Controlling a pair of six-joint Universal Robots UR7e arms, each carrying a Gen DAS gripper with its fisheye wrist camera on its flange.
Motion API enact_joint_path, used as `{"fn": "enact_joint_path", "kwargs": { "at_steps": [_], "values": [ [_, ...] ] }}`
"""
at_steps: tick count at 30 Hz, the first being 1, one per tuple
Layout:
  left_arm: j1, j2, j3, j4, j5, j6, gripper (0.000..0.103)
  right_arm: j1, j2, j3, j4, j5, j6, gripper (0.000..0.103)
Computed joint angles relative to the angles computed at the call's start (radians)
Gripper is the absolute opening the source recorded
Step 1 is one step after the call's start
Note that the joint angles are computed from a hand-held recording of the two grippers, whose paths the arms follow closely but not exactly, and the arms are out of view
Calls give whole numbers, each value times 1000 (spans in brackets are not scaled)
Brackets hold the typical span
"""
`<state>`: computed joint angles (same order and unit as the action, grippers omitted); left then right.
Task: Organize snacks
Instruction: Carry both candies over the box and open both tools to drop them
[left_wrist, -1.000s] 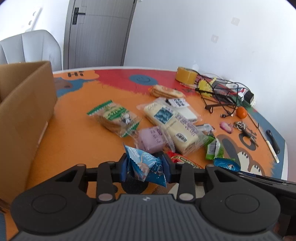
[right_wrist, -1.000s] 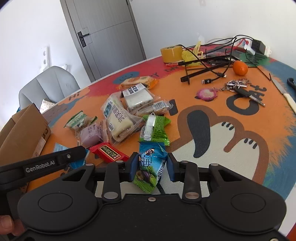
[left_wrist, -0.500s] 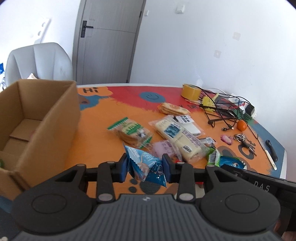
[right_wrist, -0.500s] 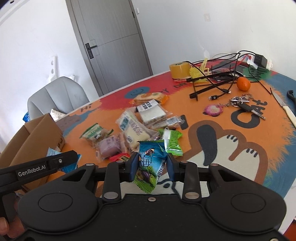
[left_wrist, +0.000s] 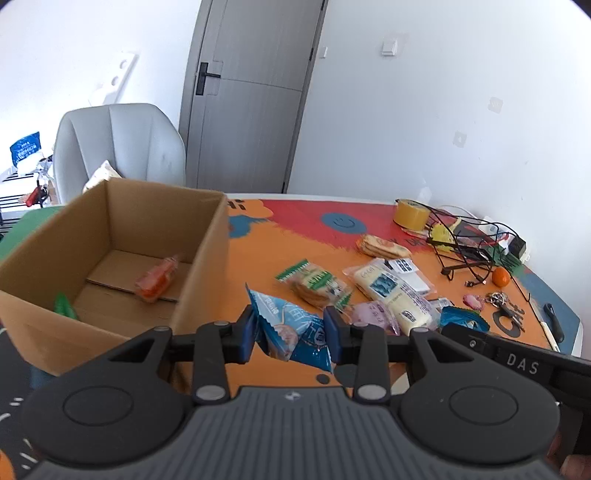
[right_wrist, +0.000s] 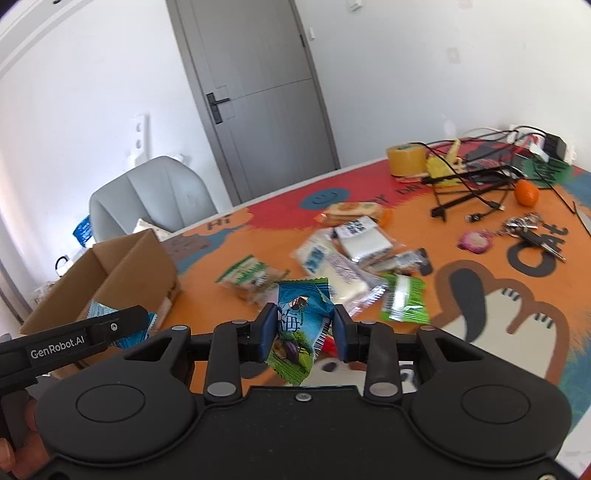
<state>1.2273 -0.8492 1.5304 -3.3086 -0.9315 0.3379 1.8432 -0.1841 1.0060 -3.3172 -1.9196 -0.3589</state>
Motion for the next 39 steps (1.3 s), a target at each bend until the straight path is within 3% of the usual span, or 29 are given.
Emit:
{"fn": "enact_joint_path", "kwargs": {
  "at_steps": [13, 26, 37, 39],
  "values": [
    [-10, -89, 68, -96, 13, 35, 37, 46, 34, -57, 31, 39, -36, 33],
    [-4, -121, 59, -136, 36, 70, 37, 77, 82, -146, 91, 82, -63, 33],
    [34, -121, -15, -124, 92, 81, 37, 97, 186, -370, 319, 178, -30, 33],
    [44, -122, -28, -109, 92, 72, 37, 105, 227, -441, 351, 168, -41, 33]
  ]
}}
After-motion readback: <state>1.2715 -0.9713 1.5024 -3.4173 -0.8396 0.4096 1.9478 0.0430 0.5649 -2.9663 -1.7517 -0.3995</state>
